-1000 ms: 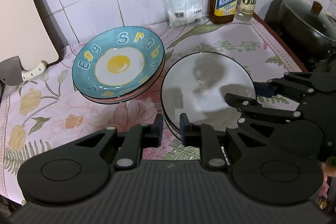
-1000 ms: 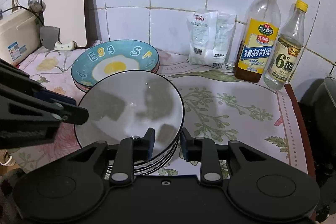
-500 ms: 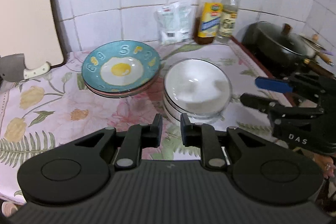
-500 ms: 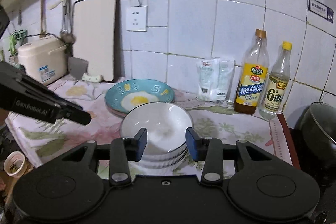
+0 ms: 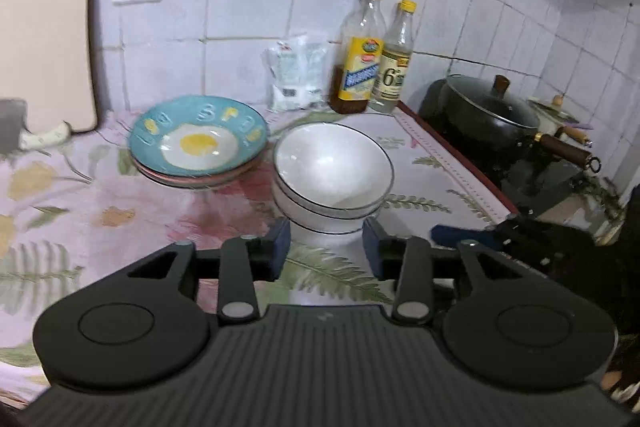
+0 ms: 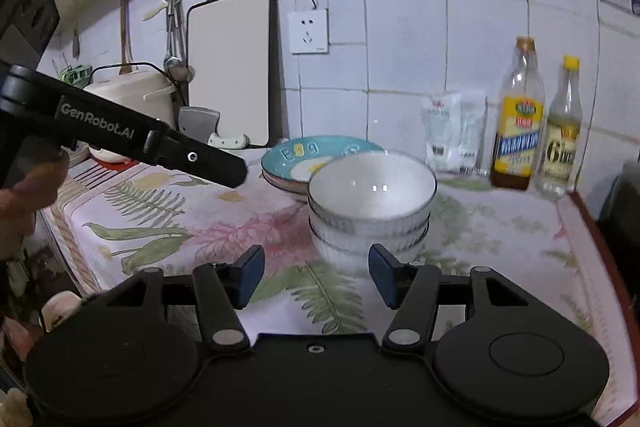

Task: Organize plates and bowls
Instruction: 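Grasp the three nested white bowls at their rims with both tools, then lift the nested bowls with both tools and carry them over the plate stack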

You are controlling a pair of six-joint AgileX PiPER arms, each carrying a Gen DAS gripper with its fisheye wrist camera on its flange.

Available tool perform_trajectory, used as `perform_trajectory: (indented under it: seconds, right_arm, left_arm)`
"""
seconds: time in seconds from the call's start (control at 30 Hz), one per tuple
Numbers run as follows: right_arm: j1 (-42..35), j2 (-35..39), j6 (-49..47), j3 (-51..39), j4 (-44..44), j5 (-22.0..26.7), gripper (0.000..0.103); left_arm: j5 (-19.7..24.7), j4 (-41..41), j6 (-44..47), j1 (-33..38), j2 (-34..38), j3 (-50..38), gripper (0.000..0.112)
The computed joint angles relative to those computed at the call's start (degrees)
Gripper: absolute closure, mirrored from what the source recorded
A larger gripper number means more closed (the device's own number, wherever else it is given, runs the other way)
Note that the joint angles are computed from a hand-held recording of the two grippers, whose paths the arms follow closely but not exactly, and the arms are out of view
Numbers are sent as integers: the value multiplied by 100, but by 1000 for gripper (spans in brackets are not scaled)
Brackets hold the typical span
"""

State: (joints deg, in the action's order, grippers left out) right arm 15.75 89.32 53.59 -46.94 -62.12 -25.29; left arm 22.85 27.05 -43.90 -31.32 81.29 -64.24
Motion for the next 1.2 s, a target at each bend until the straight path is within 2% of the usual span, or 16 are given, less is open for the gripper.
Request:
perform_trajectory:
  seconds: [0.13, 0.2, 0.27, 0.3, 0.37, 0.47, 0.6, 0.87, 1.0, 1.07, 1.2]
  right_arm:
    - [132, 480, -1474, 89, 1550, -198, 31]
    - [254, 761, -2228, 57, 2421, -286, 30]
    - [294, 1050, -2533, -90, 2882, -379, 27]
    - [298, 1162, -2566, -161, 2980, -411, 25]
    - [303, 1444, -2573, -352, 3125, -527, 11]
    - [348, 1760, -2794, -551, 3480, -662, 10]
    - [500, 2102, -3081, -928, 3849, -413, 10]
    - [693, 2630, -3605, -1530, 4468, -113, 6]
    - [825, 2787, -4282, -1864, 5059, 245, 4]
    - [815, 2778, -4126, -1947, 4822, 334, 3]
    - [813, 2842, -4231, -2153, 4906, 544, 3]
  left_arm:
    - [-467, -848, 680, 283, 454, -110, 66]
    - [-529, -1741, 1545, 507, 740, -393, 62]
    - [-496, -2460, 2190, 701, 934, -622, 60]
    - [-540, -2754, 2431, 799, 1013, -703, 57]
    - [-697, -3223, 2785, 949, 1089, -709, 55]
    - [-943, -4043, 3444, 1125, 1181, -605, 55]
    - [-1143, -5549, 4694, 1344, 1431, -558, 55]
    - [-1111, -8812, 7393, 1717, 2019, -749, 55]
    - [-883, -10002, 8425, 1886, 2340, -937, 55]
    - [-817, -10390, 8764, 1929, 2468, -1012, 55]
    - [-584, -10678, 8982, 2003, 2675, -1164, 55]
